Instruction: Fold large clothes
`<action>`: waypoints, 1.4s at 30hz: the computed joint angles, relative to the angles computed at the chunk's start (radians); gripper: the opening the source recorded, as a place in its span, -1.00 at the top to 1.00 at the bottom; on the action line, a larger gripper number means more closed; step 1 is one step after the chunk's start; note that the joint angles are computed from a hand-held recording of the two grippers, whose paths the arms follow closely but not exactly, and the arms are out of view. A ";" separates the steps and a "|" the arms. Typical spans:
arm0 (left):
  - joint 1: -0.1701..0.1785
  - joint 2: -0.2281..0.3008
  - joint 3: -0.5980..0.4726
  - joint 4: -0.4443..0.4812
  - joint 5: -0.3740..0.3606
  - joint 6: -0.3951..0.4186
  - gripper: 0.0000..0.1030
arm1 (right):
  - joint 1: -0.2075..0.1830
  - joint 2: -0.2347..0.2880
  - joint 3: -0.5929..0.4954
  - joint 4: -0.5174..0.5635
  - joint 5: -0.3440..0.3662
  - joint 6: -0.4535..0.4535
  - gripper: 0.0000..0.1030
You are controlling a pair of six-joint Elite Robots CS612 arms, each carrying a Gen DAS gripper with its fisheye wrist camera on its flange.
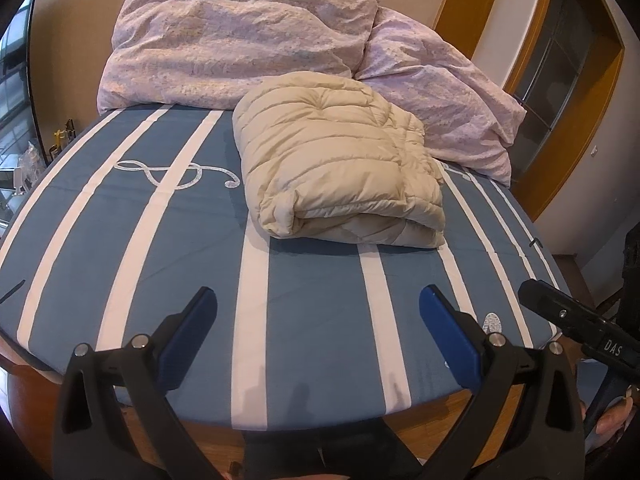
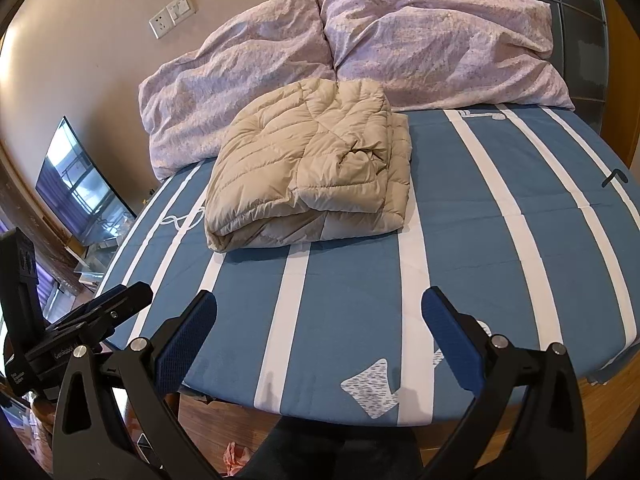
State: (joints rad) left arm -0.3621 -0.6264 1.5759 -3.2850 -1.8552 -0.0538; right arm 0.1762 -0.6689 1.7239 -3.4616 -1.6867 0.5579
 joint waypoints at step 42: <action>-0.005 0.002 -0.004 0.004 0.003 -0.004 -0.96 | 0.009 0.007 -0.020 0.010 -0.001 0.010 -0.97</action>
